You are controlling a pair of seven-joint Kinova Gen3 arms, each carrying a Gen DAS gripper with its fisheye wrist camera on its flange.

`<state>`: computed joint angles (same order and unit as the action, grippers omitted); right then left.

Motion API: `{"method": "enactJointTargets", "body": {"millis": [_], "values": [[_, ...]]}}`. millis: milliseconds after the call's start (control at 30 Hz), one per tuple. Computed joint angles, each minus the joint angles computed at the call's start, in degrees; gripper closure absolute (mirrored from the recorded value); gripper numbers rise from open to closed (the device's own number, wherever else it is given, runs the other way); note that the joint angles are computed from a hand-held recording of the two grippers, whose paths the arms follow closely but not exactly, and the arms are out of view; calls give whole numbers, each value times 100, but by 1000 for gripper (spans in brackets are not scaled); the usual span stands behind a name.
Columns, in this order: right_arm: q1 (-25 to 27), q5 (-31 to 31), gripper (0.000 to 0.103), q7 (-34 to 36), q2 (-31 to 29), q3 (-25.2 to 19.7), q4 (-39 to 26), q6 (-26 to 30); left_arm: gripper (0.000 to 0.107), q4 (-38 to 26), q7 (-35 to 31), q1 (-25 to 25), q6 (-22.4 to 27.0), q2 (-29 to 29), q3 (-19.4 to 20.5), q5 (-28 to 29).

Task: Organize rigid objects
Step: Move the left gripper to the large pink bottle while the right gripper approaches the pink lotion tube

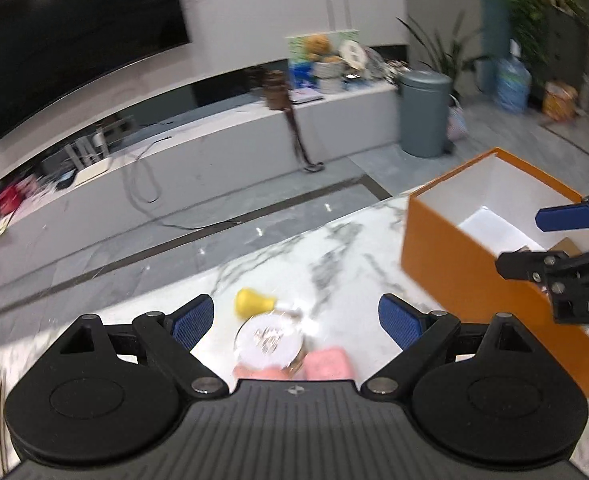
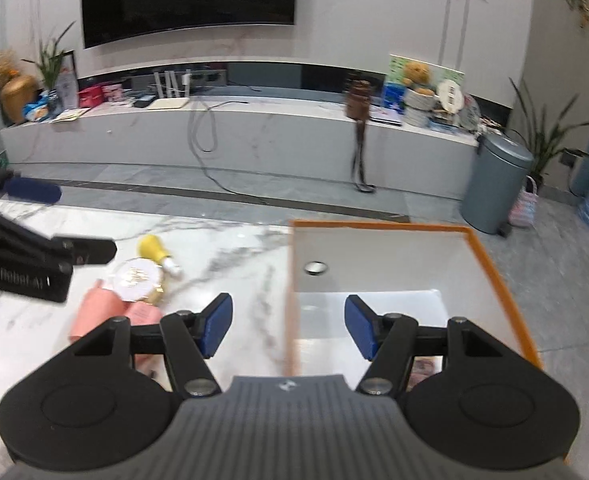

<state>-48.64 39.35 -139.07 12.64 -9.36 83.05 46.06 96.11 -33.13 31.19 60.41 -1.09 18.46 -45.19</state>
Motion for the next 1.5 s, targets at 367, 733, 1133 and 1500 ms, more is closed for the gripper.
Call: {"method": "enactJointTargets", "body": {"millis": [367, 733, 1133, 1500], "values": [[-661, 274, 41, -48, 568, 88, -487, 417, 4, 1315, 1743, -260, -441, -445, 233, -378], [-899, -10, 41, 119, 1103, 309, -985, 493, 4, 1935, 2183, -627, -1226, -560, 87, -370], [-1024, -373, 41, 387, 1517, 594, -1447, 553, 4, 1856, 2141, -571, -1212, -65, 14, -361], [-989, -801, 40, 570, 1855, 631, -1855, 622, 4, 2333, 1633, -991, -1803, -618, -280, -83]]}}
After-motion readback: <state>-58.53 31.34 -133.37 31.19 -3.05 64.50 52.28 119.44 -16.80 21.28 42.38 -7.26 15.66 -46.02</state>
